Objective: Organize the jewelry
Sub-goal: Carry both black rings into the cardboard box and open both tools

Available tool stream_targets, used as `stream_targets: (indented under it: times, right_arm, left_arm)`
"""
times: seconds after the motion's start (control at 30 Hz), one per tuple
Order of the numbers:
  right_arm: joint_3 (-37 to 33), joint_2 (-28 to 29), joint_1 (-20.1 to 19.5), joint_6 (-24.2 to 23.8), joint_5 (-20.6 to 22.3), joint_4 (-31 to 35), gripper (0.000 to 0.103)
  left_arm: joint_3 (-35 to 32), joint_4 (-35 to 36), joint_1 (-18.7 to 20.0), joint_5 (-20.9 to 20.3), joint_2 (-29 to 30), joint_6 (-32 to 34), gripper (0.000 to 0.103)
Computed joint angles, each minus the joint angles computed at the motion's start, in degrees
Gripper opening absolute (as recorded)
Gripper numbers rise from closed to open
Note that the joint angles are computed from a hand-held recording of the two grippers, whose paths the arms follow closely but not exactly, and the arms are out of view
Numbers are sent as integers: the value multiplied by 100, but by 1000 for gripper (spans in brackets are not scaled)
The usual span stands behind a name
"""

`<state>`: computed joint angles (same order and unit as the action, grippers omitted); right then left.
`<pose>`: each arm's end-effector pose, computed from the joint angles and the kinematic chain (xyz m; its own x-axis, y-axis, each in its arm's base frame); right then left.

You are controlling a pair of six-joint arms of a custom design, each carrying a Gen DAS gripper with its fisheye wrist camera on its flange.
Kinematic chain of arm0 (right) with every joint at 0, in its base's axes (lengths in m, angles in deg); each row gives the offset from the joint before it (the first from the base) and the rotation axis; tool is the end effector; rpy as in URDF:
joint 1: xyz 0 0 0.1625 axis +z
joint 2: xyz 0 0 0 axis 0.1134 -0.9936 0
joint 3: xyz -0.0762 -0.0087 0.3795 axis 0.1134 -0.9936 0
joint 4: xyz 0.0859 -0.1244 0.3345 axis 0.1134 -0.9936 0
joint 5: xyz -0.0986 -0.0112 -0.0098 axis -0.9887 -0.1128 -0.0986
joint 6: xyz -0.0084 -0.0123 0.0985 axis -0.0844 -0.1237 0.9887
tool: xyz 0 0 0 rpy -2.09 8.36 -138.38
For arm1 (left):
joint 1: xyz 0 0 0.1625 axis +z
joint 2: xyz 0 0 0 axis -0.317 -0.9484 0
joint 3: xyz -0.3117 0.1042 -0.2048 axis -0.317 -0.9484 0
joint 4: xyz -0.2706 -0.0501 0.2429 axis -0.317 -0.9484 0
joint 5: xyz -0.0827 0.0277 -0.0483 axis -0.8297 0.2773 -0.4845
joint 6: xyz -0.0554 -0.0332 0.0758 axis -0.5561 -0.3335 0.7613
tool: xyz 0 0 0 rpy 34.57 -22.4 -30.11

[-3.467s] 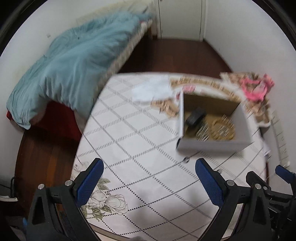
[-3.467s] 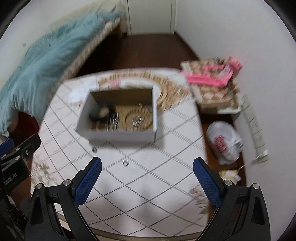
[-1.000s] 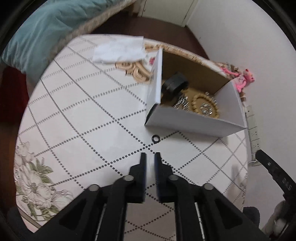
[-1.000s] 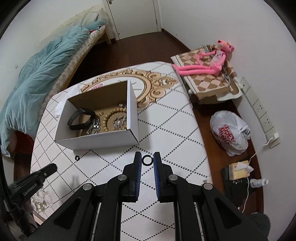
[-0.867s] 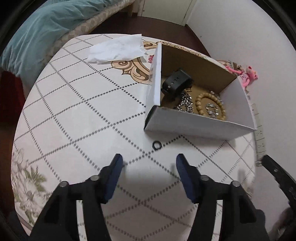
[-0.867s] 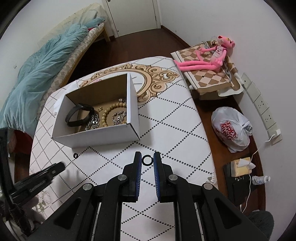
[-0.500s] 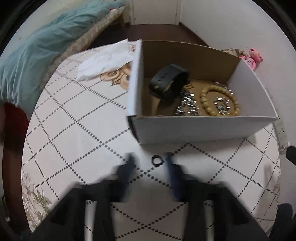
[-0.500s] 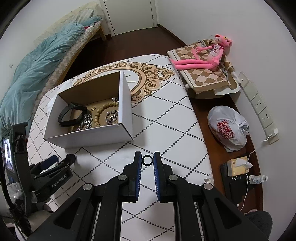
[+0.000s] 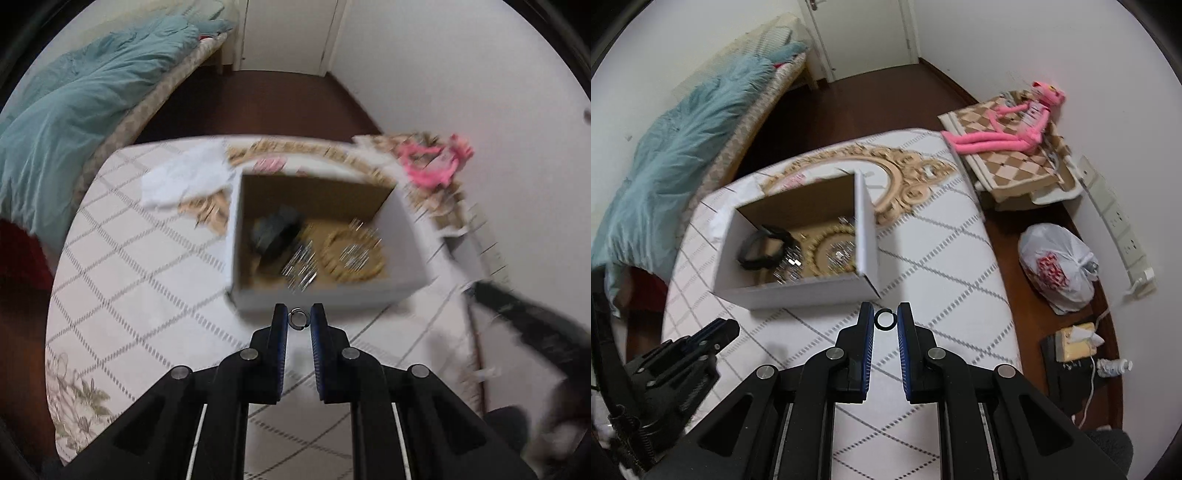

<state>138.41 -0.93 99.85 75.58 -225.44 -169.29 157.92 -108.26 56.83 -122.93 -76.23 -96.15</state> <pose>0.1838 -0.4313 0.3336 -0.7340 0.4513 0.5075 0.0049 0.7508 -0.6605 -0.3971 -0.5428 0.1374 -0.7559 0.4739 -0.4517 0.5732 0.8124 -0.1069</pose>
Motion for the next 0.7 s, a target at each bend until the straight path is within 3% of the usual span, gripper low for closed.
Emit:
stream_targets:
  times: [0.13, 0.3, 0.43, 0.5, 0.57, 0.63, 0.7]
  right_arm:
    - [-678, 292, -219, -379, 498, 267, 13]
    - [-1767, 834, -601, -495, 1050, 1248, 13]
    - [-2408, 1130, -782, -420, 1271, 2038, 14]
    - [-2596, 1201, -831, -375, 1310, 2250, 14]
    - [-2678, 1204, -861, -344, 1369, 2338, 26]
    - [-2696, 1182, -867, -338, 1349, 2351, 39]
    - [-2698, 1160, -841, -331, 1267, 2344, 40]
  left_arm:
    - [-1269, 636, 233, -381, 571, 188, 10]
    - [-2734, 1644, 420, -567, 1353, 209, 11]
    - [-3480, 2234, 475, -458, 1742, 34, 13]
    - [-3808, 2498, 456, -189, 1911, -41, 28]
    - [-3803, 2422, 452, -40, 1896, -21, 78]
    - [-3670, 2199, 445, 39, 1805, -17, 81]
    - [-3670, 2214, 431, 155, 1780, -41, 81]
